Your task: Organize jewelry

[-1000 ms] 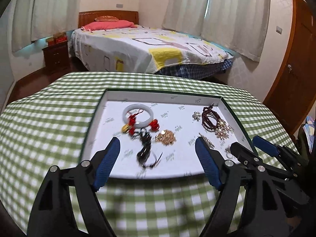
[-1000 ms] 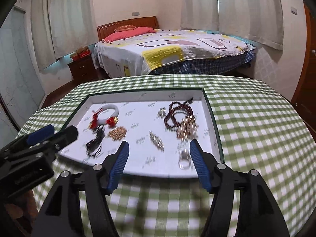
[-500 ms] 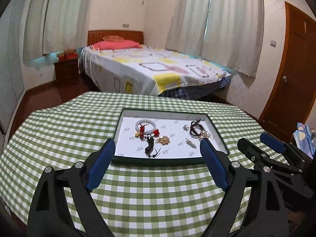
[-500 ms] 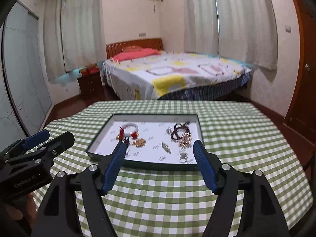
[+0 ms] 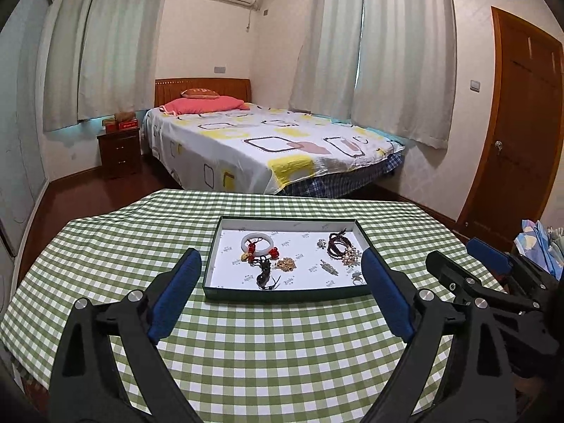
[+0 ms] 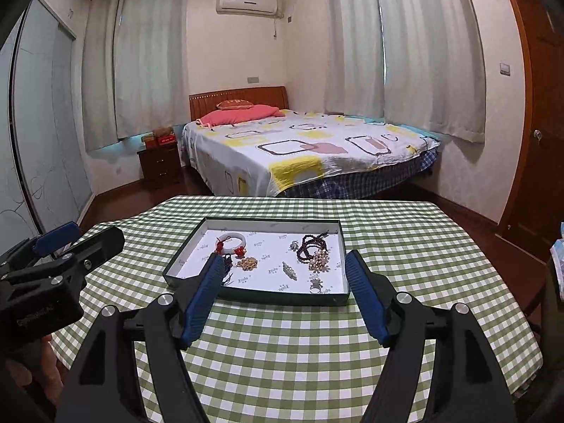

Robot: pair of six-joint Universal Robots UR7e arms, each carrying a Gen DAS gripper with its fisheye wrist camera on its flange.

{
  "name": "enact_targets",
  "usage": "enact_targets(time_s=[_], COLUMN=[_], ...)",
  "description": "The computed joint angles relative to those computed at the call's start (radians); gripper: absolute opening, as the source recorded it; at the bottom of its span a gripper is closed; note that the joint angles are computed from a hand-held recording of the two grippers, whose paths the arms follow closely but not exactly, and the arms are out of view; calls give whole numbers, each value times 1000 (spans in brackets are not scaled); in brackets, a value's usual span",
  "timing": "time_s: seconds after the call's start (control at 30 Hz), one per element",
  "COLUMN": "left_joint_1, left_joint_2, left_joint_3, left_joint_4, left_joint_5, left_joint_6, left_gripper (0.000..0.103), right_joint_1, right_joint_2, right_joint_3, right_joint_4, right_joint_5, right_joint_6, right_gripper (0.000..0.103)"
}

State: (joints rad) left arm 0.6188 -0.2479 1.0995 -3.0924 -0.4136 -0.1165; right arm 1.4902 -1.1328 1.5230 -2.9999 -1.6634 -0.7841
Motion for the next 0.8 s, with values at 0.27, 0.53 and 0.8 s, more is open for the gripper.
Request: enact_targets(time_s=[0.27, 0.53, 0.8], left_joint_1=[-10, -15, -20], left_joint_2=[-12, -17, -27], left_joint_3=[29, 39, 48], left_joint_4=[-36, -31, 26], left_joint_5=[22, 30, 74], left_joint_6=[8, -12, -63], left_gripper=[92, 94, 99], right_joint_1=[5, 5, 5], right_joint_2=[-10, -13, -13], right_joint_3=[19, 23, 23], right_joint_4=[-19, -21, -20], right_joint_5=[2, 1, 2], right_joint_6=[-7, -7, -8], right_gripper=[69, 69, 69])
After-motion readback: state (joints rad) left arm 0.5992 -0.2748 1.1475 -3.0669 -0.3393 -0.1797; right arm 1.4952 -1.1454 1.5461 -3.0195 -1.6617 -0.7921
